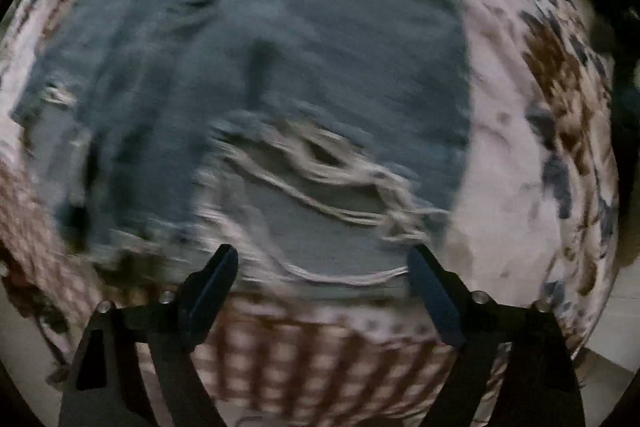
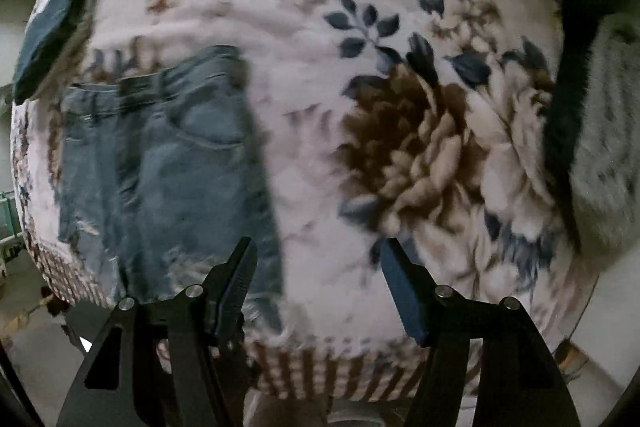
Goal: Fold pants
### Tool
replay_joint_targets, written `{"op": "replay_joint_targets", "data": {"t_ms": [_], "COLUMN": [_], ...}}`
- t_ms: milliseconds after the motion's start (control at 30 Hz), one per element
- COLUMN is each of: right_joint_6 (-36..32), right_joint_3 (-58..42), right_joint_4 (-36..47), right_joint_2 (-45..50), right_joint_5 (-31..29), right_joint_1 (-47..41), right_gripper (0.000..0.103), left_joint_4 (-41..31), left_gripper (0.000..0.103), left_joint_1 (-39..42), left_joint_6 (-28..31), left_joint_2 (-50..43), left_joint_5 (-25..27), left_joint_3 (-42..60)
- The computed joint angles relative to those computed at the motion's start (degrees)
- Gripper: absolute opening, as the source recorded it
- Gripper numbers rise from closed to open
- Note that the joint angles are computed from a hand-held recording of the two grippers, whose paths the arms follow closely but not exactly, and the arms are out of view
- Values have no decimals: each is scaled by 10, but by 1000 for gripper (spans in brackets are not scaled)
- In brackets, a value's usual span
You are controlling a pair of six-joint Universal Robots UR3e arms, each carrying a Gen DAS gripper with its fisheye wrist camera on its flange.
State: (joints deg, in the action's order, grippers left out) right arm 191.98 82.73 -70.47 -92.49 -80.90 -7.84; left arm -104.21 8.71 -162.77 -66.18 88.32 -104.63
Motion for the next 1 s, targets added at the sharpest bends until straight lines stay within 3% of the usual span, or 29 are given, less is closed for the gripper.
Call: {"op": "replay_joint_targets", "data": {"t_ms": [133,200,267,500,533,567,667,833,1000], "right_joint_6": [-45,-60,-77,-90,-84,-77,-43,10,60], "right_joint_3": [39,44,33,16,24,25,24,-31,-240], "right_joint_4": [-40,-57,-72,-174,-191,-199,-215,-165,-84], "right_joint_2": [24,43,78,188,190,194,166,107,169], "right_joint_5": [27,45,72,150,159,169,155,162,163], "right_joint_1": [-20,-21,-14,15,18,20,33,35,85], "right_gripper": [67,67,67,64,44,16,9,7,7], "left_joint_4": [65,82,76,-52,-60,-78,-112,-248,-404], "left_gripper": [73,53,10,2,2,2,2,2,2], "left_joint_1": [-82,-84,-66,36,49,63,103,218,378], "left_joint_6": [-43,-48,-32,34,44,56,88,191,306], "left_joint_2": [-12,-13,-2,-4,-6,-11,-33,-91,-229], "left_joint_5": [11,1,-22,-49,-51,-52,-60,-85,-136], "left_joint_3": [-45,-49,-38,85,97,123,187,385,681]}}
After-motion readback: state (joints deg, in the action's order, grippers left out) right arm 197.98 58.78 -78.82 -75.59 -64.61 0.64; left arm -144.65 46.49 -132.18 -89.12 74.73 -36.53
